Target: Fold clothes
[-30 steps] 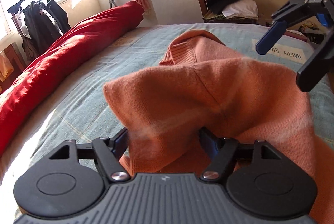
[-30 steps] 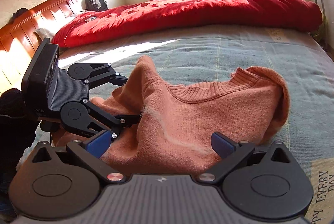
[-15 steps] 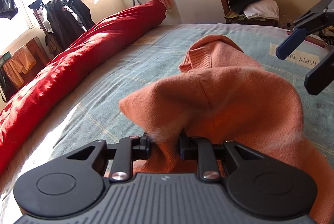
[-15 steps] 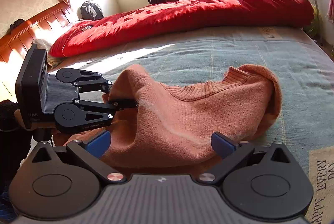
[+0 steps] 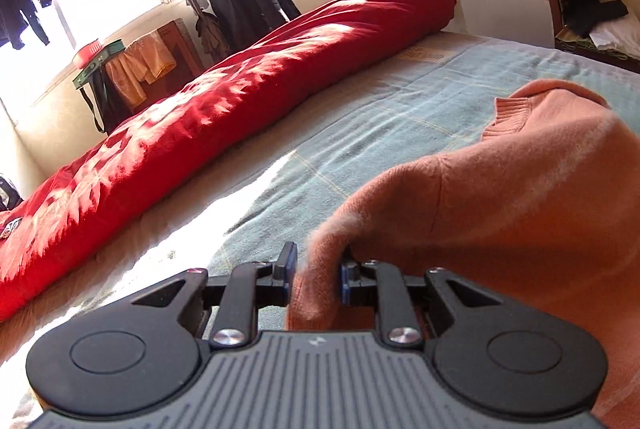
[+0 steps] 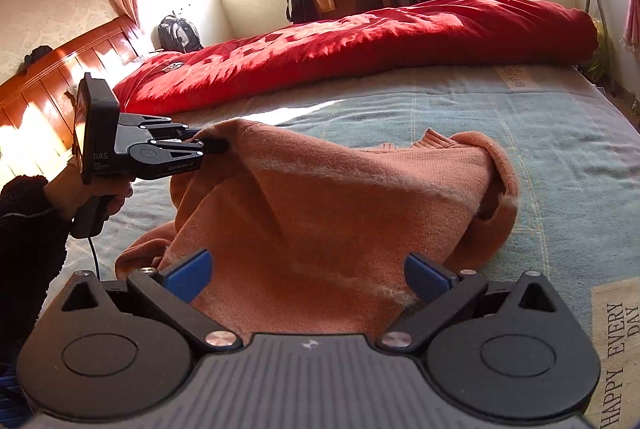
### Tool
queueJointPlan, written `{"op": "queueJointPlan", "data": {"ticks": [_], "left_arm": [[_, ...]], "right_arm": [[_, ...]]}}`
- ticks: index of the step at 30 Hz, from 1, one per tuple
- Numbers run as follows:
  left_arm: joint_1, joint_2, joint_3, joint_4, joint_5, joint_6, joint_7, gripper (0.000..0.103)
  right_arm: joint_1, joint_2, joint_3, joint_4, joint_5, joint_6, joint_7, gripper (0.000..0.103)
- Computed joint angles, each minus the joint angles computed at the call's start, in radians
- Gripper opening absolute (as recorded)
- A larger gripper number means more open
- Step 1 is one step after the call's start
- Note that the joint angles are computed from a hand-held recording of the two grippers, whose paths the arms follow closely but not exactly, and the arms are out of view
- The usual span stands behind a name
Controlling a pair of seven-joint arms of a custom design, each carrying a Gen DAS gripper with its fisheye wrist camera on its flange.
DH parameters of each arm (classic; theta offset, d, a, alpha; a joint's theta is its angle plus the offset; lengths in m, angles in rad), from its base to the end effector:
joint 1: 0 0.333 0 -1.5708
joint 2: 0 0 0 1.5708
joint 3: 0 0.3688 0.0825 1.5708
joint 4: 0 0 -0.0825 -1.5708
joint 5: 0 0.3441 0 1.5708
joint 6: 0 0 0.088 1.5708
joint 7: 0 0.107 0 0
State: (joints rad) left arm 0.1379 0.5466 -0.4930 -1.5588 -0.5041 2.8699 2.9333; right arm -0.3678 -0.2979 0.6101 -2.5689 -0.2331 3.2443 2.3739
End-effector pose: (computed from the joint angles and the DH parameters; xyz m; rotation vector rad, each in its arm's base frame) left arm 0.7152 -0.1403 0.5060 -0.5454 2.3344 -0.9283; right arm 0.4112 0.1511 0.5329 -1.3952 1.8046 -0.5804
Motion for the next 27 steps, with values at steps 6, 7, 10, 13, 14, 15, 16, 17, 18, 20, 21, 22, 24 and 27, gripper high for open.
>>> {"op": "queueJointPlan", "data": {"ticks": [6,7,10,13,14,15,16,17,18,20,21,22,24,27], "left_arm": [[-0.171,0.133,0.187,0.206,0.188,-0.045,-0.245,0.022],[-0.196,0.159,0.219,0.243,0.218,-0.051,-0.295,0.022],[-0.248,0.228,0.292,0.360,0.289,-0.142,-0.445,0.026],[-0.202,0.211,0.238,0.298,0.309,-0.119,-0.431,0.028],[-0.181,0.192,0.216,0.255,0.312,-0.091,-0.418,0.029],[-0.159,0.176,0.196,0.234,0.309,-0.094,-0.415,0.029],[-0.137,0.160,0.177,0.214,0.302,-0.098,-0.410,0.031],[-0.117,0.143,0.161,0.196,0.292,-0.103,-0.404,0.033],[-0.098,0.123,0.152,0.178,0.279,-0.113,-0.408,0.038],[-0.049,0.078,0.123,0.132,0.241,-0.132,-0.386,0.044],[-0.021,0.052,0.107,0.104,0.214,-0.142,-0.367,0.050],[0.018,0.014,0.083,0.056,0.174,-0.144,-0.334,0.057],[0.079,-0.047,0.049,-0.015,0.086,-0.156,-0.262,0.068],[0.209,-0.164,-0.028,-0.158,-0.108,-0.200,-0.086,0.074]], "right_arm": [[-0.049,0.034,0.033,-0.001,0.012,0.026,0.002,0.103],[-0.058,0.040,0.041,-0.002,0.020,0.031,0.002,0.103],[-0.037,0.064,0.026,-0.008,0.054,0.050,-0.009,0.103],[0.037,0.088,-0.031,-0.016,0.093,0.076,-0.036,0.103],[0.042,0.088,-0.028,-0.017,0.104,0.081,-0.047,0.103],[0.046,0.089,-0.025,-0.017,0.114,0.086,-0.058,0.103],[0.051,0.090,-0.022,-0.016,0.125,0.091,-0.069,0.103],[0.057,0.091,-0.019,-0.014,0.136,0.094,-0.079,0.103],[0.060,0.090,-0.013,-0.011,0.149,0.098,-0.088,0.103],[0.071,0.089,-0.002,-0.009,0.177,0.111,-0.101,0.103],[0.079,0.088,0.002,-0.010,0.194,0.120,-0.104,0.103],[0.088,0.087,0.006,-0.010,0.211,0.129,-0.107,0.103],[0.108,0.086,0.012,-0.013,0.244,0.147,-0.112,0.103],[0.146,0.081,0.015,-0.024,0.299,0.174,-0.113,0.103]]}}
